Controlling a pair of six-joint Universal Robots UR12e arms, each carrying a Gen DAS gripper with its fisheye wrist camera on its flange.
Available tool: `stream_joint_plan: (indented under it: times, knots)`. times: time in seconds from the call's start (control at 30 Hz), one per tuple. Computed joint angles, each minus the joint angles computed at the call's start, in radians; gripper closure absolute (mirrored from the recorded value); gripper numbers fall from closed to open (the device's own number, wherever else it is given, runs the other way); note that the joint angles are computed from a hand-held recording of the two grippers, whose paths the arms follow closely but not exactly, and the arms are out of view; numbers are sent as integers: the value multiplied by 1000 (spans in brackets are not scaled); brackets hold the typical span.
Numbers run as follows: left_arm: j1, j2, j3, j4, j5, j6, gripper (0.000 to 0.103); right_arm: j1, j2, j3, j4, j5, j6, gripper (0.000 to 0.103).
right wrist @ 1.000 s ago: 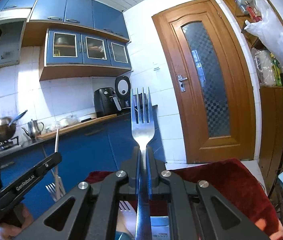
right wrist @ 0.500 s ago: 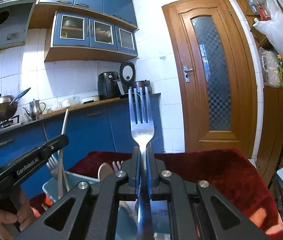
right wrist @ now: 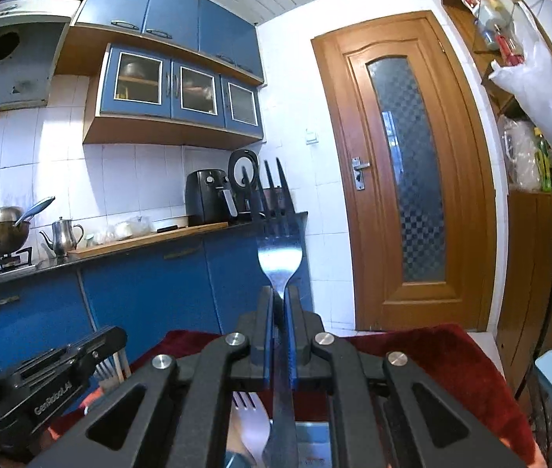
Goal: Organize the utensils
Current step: 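Lower the chopstick into the blue holder and open the left tool while the right tool releases the fork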
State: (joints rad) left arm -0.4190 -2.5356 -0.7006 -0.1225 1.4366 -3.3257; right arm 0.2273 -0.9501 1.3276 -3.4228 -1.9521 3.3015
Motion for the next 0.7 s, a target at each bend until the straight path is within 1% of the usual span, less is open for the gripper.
stream_joint_plan:
  times: [0.1,0.3,0.4,0.43,0.5,0.57,0.63,0.7]
  knots:
    - [2,2,-3,-5,-8,-5,98,2,3,8,17,7,-9,96]
    - [7,9,-9,-22,-37,-12,98,-4,-25,56,86,45,28,95]
    - [7,18,-18,-42,-43,-14,92,-4,-38,71,117,61,39,93]
    - [8,22,-23,-48,-45,-16,91,-5,-43,77,127,70,46,92]
    - [9,30,-34,-57,-48,-19,89,-6,-51,86,136,82,56,83]
    - [11,39,-44,-69,-52,-24,84,-6,-58,95,138,95,66,78]
    - [14,51,-60,-80,-60,-32,81,-4,-66,105,128,95,68,76]
    - [16,63,-74,-88,-67,-36,80,-2,-73,111,124,94,70,75]
